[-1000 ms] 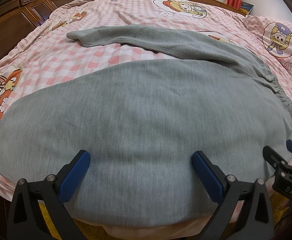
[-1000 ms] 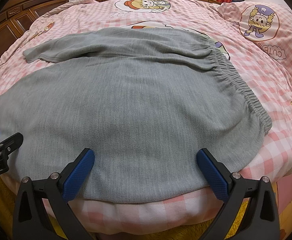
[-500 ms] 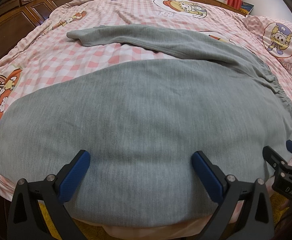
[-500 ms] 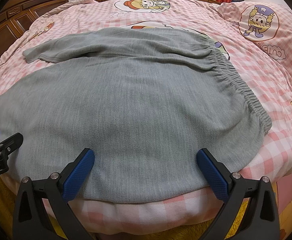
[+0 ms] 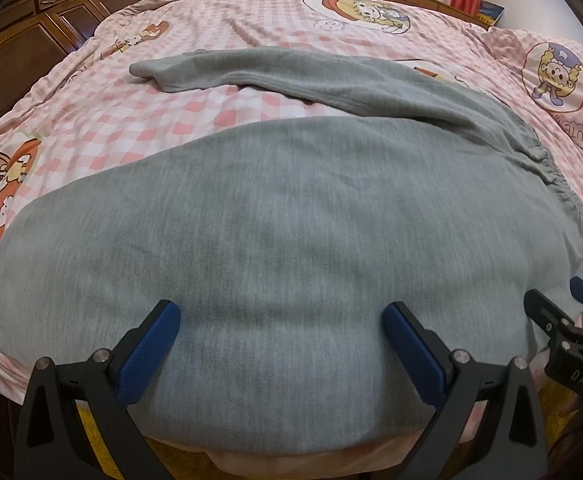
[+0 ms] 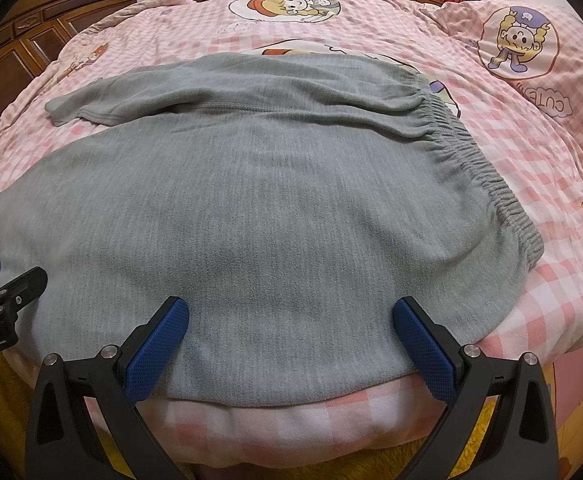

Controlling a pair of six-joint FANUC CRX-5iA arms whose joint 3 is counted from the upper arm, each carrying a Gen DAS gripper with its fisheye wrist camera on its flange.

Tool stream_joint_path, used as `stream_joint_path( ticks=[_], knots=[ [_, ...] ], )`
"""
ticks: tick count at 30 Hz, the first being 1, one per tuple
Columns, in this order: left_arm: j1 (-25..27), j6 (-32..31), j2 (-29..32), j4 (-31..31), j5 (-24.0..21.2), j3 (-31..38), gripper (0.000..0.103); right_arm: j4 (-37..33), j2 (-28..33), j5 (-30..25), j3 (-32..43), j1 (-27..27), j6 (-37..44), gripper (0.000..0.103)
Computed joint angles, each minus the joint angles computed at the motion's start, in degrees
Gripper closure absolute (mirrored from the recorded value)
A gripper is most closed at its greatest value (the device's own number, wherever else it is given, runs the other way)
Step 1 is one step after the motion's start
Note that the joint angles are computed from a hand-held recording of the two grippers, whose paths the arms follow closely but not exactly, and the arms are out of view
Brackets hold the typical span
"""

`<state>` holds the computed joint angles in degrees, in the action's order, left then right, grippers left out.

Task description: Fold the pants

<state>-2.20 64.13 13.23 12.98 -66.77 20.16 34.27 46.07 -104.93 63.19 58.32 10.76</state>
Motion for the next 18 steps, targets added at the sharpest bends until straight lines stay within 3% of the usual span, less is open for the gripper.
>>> stream_joint_path(
  ticks=[8,12,18],
  knots=[
    [-0.13,-0.92,0.86,-0.44,-2.15,1.87,0.000,-3.31,1.35,-2.28,4.92,-1.00,2.13,0.000],
    [0.00,-1.74,1.83,-0.44,-4.80,4.24,0.001,-5.26,4.86,-6.46,13.78,-1.64,5.58,0.000],
    [0.10,-5.10,3.38,1.71,-5.70,8.70,0.001,-7.03,-0.47,-2.23,7.56,-2.30,5.82,0.000]
  ],
)
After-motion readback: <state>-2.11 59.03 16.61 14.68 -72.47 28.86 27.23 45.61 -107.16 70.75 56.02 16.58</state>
